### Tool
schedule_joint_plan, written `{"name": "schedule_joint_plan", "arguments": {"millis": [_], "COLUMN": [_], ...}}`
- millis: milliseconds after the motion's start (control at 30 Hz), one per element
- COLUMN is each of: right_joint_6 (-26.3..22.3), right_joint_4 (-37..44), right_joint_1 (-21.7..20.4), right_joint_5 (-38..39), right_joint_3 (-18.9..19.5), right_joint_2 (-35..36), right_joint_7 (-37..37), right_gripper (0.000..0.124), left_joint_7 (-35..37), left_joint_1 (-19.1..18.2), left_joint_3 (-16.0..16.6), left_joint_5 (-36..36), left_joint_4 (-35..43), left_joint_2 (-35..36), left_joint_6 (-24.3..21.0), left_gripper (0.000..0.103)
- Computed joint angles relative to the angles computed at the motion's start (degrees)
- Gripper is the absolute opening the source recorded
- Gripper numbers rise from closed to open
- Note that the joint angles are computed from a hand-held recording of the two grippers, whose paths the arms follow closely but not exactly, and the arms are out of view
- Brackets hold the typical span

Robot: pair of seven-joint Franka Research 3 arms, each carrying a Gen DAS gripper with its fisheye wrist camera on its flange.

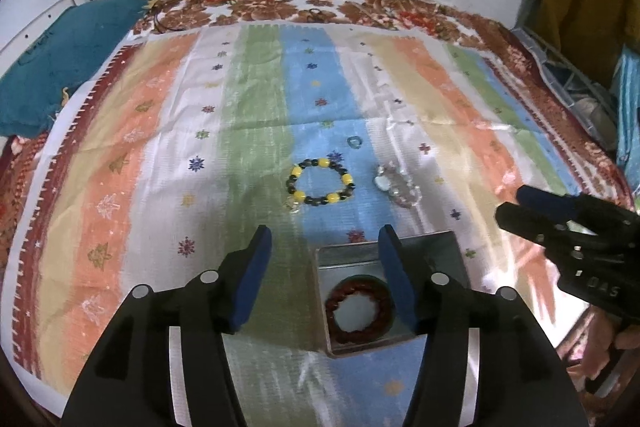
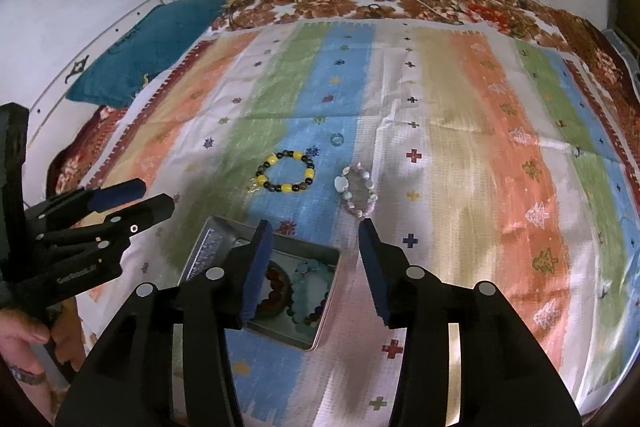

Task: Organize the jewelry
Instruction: 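Withdraw both open tools from the tin toward the remaining bracelets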

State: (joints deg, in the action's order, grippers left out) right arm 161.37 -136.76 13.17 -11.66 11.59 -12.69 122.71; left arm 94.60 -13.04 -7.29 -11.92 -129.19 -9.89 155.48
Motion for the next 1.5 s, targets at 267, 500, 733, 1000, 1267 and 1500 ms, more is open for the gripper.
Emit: {"name": "schedule_joint_plan", "arguments": {"millis": [267, 500, 733, 1000, 1267, 1500], "right_joint_6": [-1.9, -1.6, -2.1, -2.6, -4.7, -2.9], "right_joint_4": [2.8, 3.7, 5.3, 7.2, 8.8, 9.3], "right_joint_1": [0.1, 1.0, 0.4, 1.8, 2.0, 2.4], "right_joint_5": [-0.7, 1.6, -2.3, -2.4, -4.1, -2.6], "right_joint_3": [-1.3, -3.5, -4.0, -5.4, -6.7, -7.7], "right_joint_2": [3.2, 5.3, 7.4, 10.1, 12.1, 13.3], "right_joint_7": [-1.0, -3.2, -0.3, -1.0, 1.1, 0.1], "right_gripper": [0.054, 0.063, 0.073, 0.078, 0.084, 0.084], "left_joint_7": [-8.7, -8.1, -5.9, -6.9, -10.4, -10.4], "left_joint_1": [3.1, 3.3, 3.8, 4.5, 5.1, 5.6], "left_joint_3": [-1.9, -1.7, -2.0, -3.0, -3.4, -3.8], "left_joint_5": [10.8, 11.1, 6.7, 9.4, 13.6, 14.3], "left_joint_4": [2.2, 4.6, 7.1, 10.3, 11.9, 14.1], "left_joint_2": [3.0, 5.5, 8.3, 11.8, 14.0, 16.4], "left_joint_6": [-0.6, -0.4, -1.8, -2.0, -0.9, -1.3], "left_gripper": [0.065, 0.07, 0.078, 0.082, 0.087, 0.091]}}
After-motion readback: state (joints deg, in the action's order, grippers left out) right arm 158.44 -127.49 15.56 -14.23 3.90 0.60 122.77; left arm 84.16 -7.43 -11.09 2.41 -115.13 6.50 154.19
